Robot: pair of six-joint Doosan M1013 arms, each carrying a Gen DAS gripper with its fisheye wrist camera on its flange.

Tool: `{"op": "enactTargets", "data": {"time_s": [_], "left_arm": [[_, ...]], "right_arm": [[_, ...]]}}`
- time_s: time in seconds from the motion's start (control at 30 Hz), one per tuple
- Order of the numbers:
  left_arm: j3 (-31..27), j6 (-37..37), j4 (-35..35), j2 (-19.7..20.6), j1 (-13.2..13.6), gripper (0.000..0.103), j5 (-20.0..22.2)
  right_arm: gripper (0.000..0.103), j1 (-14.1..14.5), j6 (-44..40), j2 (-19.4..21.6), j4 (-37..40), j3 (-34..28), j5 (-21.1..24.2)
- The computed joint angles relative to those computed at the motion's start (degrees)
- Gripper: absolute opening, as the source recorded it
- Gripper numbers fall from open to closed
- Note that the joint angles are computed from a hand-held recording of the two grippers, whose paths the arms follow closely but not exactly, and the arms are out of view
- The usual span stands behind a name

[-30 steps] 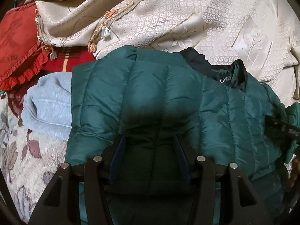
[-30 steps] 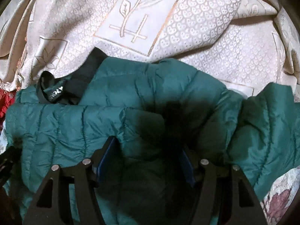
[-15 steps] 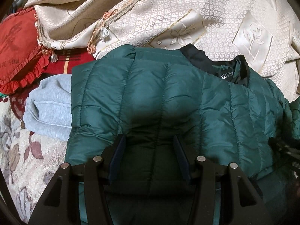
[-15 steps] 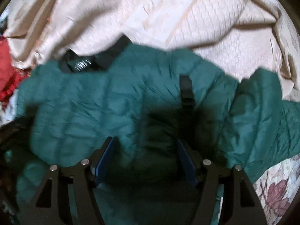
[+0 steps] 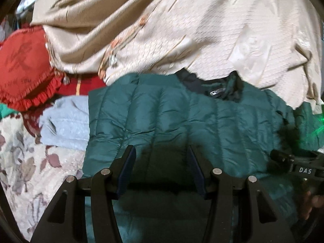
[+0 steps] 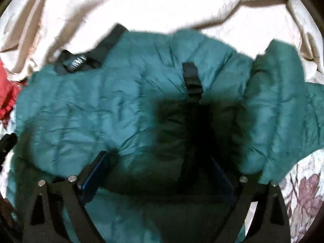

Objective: Fold large clothes

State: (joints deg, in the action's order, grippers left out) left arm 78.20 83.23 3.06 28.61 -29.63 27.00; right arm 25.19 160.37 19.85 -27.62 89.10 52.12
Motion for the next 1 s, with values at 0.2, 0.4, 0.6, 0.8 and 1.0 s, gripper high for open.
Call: {"op": "enactTargets", "data": {"time_s": [0.2,0.4,0.6,0.8,1.0], "left_arm": [[2.92,0.54,0.59,-2.84,-1.05,0.035,-2.55],[4.47,2.72,-1.60,-4.41,-2.22,0.035,-2.47],[4.63,7.22,-8.51,-4.99,-2.90,0.035,-0.84],[4.10,11.70,-15.09,-4.83,-3.61,0.035,0.28],[2.57,12.61,-17.95,-3.79,-4.53,0.035,2.35]], "right_arm": [[0.098,3.26,2.12,-2.80,-5.33,0.11,3.21],[0.098,5.72,3.51,-4.91,-9.96,0.95,6.31],[0.098,6.32,5.32,-6.60,-11.74,2.11,9.22],[0.098,6.22,7.80,-8.07,-13.58,4.24,10.83],[0.098,5.59,9.58,-9.75,-13.81,6.83,11.42]]}}
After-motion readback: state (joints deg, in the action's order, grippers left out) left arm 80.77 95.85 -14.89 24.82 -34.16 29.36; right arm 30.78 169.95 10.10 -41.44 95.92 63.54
